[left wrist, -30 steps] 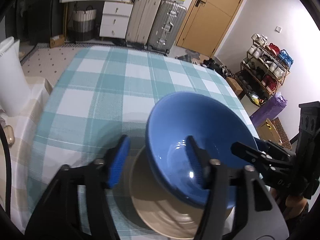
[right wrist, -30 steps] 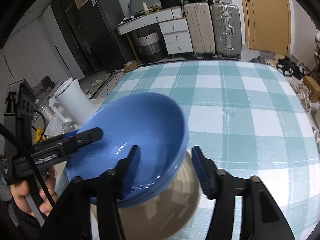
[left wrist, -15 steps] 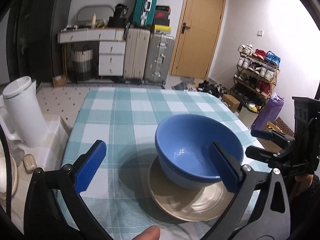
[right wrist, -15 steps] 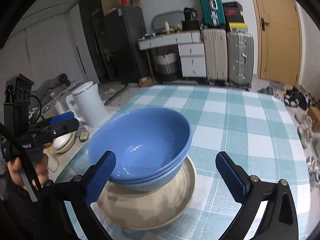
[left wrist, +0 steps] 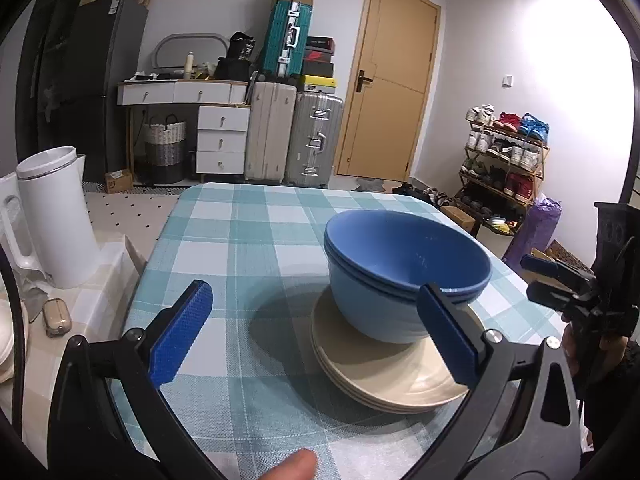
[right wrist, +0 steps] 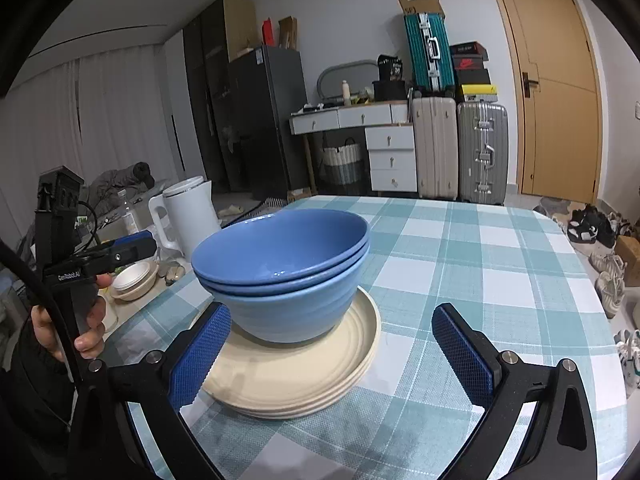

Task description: Organize plates and bowls

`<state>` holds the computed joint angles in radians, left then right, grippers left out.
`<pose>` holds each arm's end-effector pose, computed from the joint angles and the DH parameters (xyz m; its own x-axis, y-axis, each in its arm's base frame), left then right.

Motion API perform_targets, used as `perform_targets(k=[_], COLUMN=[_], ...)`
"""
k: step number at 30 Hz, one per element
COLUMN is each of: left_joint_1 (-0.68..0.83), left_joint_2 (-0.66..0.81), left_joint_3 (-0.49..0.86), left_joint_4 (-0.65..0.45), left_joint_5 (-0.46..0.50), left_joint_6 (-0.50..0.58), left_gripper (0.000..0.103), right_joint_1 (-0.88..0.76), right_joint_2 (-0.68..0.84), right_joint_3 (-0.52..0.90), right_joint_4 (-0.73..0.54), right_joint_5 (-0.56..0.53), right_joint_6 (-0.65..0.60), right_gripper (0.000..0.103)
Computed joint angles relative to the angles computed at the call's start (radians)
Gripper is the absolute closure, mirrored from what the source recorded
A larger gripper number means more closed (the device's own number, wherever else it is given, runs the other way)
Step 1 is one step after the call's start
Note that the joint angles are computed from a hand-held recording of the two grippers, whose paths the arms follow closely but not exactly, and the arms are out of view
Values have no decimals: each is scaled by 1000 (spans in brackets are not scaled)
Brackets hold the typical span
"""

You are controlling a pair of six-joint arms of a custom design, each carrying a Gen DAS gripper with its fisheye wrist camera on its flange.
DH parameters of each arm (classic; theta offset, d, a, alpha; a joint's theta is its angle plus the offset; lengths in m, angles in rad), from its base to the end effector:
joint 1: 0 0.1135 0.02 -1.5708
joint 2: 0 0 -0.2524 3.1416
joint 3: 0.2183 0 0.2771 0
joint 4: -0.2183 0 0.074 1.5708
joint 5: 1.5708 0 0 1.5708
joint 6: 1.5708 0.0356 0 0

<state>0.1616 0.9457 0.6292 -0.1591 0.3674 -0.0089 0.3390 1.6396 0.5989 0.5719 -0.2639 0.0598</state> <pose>0.2423 0.0265 0.2419 -0.4534 -0.0823 -0.8875 0.1610 0.9718 -0.1724 0.3011 0.1160 0.1133 -0.4576 -0.1002 -0.8835 -0.5140 0.8406 0.1710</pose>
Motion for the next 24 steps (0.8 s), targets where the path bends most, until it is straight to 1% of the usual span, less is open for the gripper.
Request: perform_targets(k=[4, 6, 7, 10, 12, 14, 18, 20, 24], left_joint_1=[-9, -29, -30, -26, -19, -10, 10, 6, -2], left_joint_2=[15, 48, 49, 76, 95, 93, 91, 98, 91], left_joint_3=[-57, -76, -101, -135, -133, -154, -159, -162, -153], left_joint_4=[48, 101, 130, 202, 217, 258, 270, 280, 259], left_joint_5=[12, -11, -7, 25, 50, 59, 98, 91, 75], left_joint_6=[36, 42, 46, 47, 50, 47, 41, 43, 64], left_gripper=[1, 1, 1, 1, 1, 1, 1, 1, 1], right_joint_1=[-3, -1, 0, -2, 1, -1, 1, 2, -11], right_joint_2=[20, 27, 36, 54, 63, 75, 98, 113, 110], right_joint_3=[-37, -49, -54, -72, -92, -100, -96, -98, -108], right_joint_4=[75, 94, 109, 153, 197, 227, 249, 263, 284], right_joint_5=[-5, 2, 2, -12, -7, -22, -22, -16, -39], right_joint_6=[-5, -12, -15, -21, -27, -28, -44, -52, -43], right_gripper=[1, 1, 1, 1, 1, 1, 1, 1, 1])
